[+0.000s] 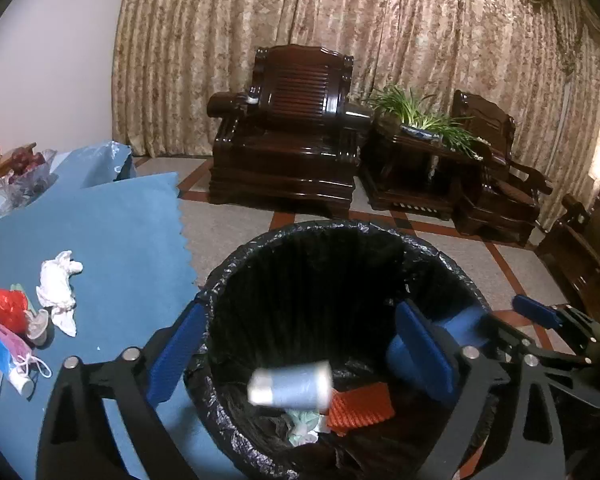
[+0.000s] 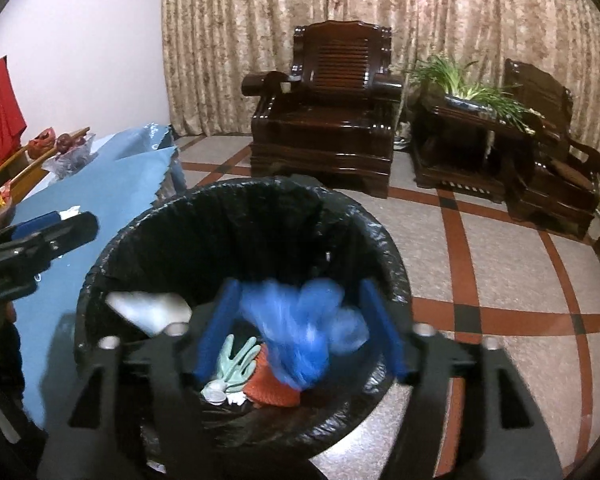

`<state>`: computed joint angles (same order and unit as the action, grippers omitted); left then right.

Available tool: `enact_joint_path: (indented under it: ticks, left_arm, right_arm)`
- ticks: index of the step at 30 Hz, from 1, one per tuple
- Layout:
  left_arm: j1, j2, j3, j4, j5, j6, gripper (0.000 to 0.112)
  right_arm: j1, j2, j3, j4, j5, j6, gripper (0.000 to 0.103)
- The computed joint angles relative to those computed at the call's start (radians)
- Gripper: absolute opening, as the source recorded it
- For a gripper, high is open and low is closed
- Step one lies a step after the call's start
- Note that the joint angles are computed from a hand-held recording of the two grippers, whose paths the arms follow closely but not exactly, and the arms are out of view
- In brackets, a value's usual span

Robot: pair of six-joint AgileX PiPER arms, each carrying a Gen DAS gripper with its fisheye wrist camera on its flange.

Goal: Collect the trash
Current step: 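Carry the cup and blue bag over the bin and open both grippers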

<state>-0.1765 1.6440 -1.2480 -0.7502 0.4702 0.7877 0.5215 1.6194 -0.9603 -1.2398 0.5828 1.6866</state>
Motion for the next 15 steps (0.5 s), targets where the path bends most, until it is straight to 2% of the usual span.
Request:
enact_joint_path:
  ticks: [2, 5, 10, 15]
  left_arm:
    - [0.012, -0.008, 0.008, -0.007, 0.002, 0.004, 0.097]
    - [0.038, -0.026, 0.02, -0.007, 0.002, 0.008, 0.097]
    - [0.127, -0.078, 0.061, -0.043, 0.006, 0.066, 0.097]
    - [0.256, -0.137, 0.107, -0.101, 0.015, 0.15, 0.097]
  right_arm:
    - [0.018, -0.004, 0.012, -0.026, 0.032, 0.045, 0.089]
    - [0.026, -0.018, 0.024, -0.041, 0.023, 0.071, 0.095]
    - [0.052, -0.028, -0.006, -0.017, 0.004, 0.055, 0.096]
    - [0.096, 0.006, -0.107, 0.017, -0.006, -0.002, 0.097]
